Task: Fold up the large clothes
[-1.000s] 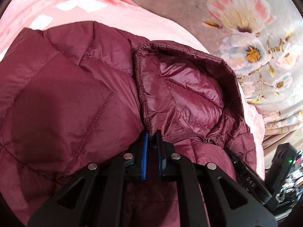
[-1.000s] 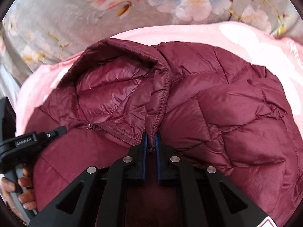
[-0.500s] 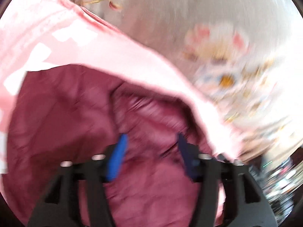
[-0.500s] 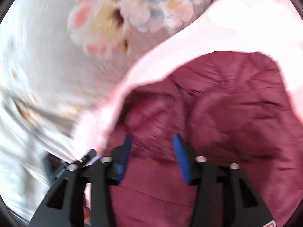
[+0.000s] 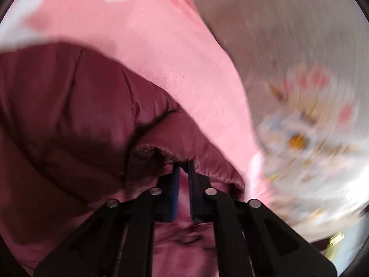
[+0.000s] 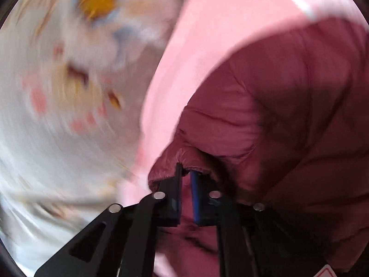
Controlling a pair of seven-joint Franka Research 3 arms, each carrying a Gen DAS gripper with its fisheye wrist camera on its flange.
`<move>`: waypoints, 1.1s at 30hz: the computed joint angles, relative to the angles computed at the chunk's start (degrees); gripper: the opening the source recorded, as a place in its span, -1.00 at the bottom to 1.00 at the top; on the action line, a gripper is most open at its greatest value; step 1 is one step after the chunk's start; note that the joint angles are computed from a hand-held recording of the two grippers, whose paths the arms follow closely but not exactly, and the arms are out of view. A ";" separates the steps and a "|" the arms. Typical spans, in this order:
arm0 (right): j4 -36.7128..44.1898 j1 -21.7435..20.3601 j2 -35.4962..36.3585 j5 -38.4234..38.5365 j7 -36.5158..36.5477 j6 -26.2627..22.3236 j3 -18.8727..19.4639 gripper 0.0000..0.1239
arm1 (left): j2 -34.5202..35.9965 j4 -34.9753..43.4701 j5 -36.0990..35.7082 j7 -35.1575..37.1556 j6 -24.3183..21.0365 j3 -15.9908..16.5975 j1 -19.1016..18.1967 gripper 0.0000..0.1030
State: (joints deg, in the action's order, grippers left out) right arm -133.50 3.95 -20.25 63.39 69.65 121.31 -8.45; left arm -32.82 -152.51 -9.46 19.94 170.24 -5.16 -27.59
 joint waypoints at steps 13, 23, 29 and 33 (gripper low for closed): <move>-8.68 3.83 -7.01 -34.74 -5.51 26.63 11.64 -0.96 | 4.90 10.49 21.33 -0.69 -21.40 -13.00 11.35 -0.94; -14.11 5.85 -8.22 -42.81 -1.14 38.21 12.20 -0.96 | 8.67 16.14 37.76 -9.12 -31.60 -19.19 13.40 -0.93; -14.77 6.88 -8.25 -45.24 0.29 39.78 11.17 -0.96 | 11.35 19.02 42.56 -11.01 -36.52 -18.64 11.16 -0.93; -15.01 6.87 -8.24 -46.43 1.25 40.36 11.38 -0.96 | 12.02 19.57 43.64 -11.44 -37.29 -17.54 9.86 -0.93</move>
State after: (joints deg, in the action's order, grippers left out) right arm -148.51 10.82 -28.49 16.95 70.89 161.68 2.93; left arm -20.80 -132.93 34.19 8.51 132.95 -22.70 -17.73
